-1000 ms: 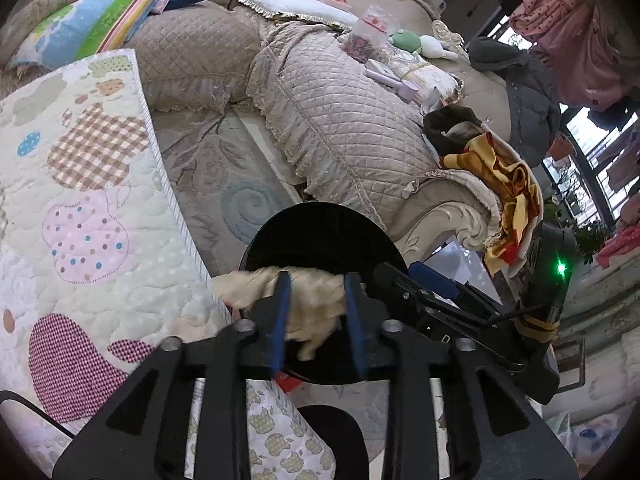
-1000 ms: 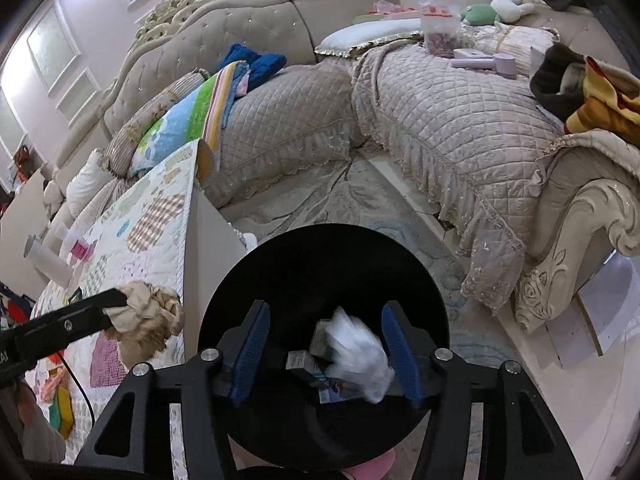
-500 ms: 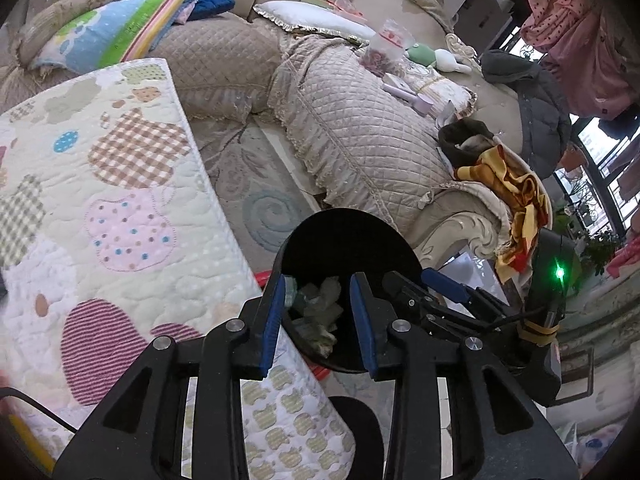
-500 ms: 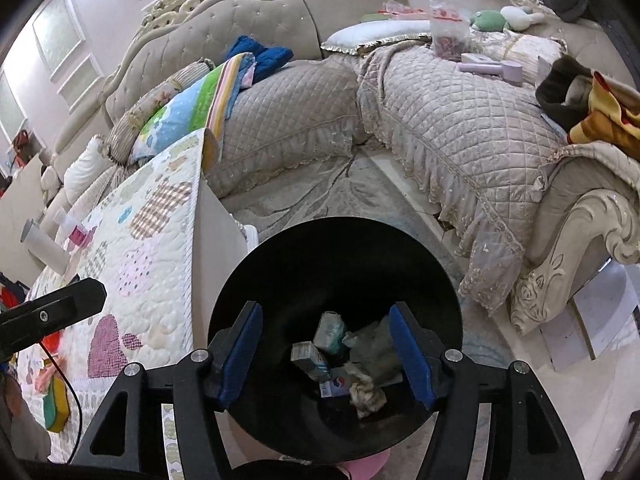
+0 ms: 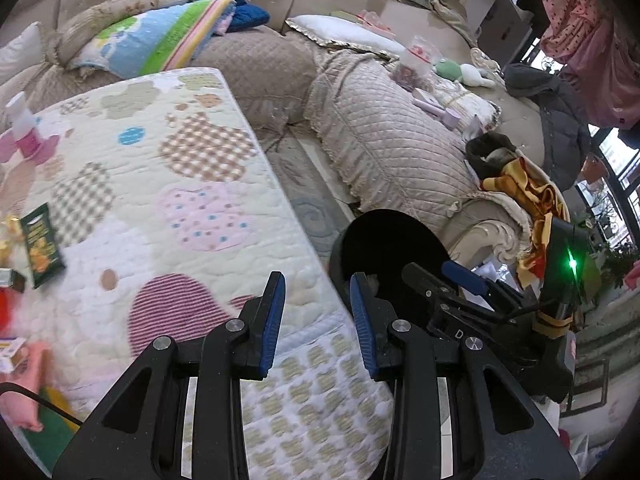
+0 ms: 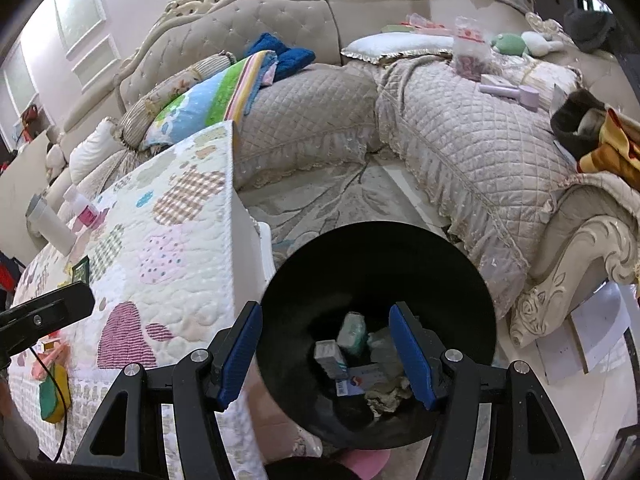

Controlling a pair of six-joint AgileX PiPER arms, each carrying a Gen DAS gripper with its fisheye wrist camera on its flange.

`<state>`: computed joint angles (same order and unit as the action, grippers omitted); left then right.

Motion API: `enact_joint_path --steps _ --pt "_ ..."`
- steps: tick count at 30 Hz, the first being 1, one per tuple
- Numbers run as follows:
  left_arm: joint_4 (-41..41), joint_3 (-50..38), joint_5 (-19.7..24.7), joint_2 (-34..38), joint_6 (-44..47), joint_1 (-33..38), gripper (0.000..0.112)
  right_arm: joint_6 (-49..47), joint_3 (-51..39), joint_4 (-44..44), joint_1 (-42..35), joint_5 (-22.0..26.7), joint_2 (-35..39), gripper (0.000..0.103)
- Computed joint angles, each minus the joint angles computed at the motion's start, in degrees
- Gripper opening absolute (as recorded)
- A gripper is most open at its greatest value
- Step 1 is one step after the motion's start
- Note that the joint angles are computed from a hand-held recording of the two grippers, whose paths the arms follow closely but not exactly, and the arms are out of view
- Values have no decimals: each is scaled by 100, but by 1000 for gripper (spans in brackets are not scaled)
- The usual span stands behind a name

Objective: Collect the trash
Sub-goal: 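Move both open tools back over the table trash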

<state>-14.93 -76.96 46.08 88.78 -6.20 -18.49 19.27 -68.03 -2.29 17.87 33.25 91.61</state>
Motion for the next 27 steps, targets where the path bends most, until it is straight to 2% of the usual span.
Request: enact_joint_path --steps 8,13,19,27 --pt "126 672 219 -866 203 682 32 612 -296 -533 774 81 192 63" --pt "-151 1007 489 -1343 722 1580 32 413 -620 -228 1165 85 512 63" --pt "-548 1403 887 -1774 1767 3022 32 283 -1331 15 1793 323 1136 63" --pt "-1113 1704 1371 -1770 3367 5439 32 -480 -2587 708 2447 861 2034 64"
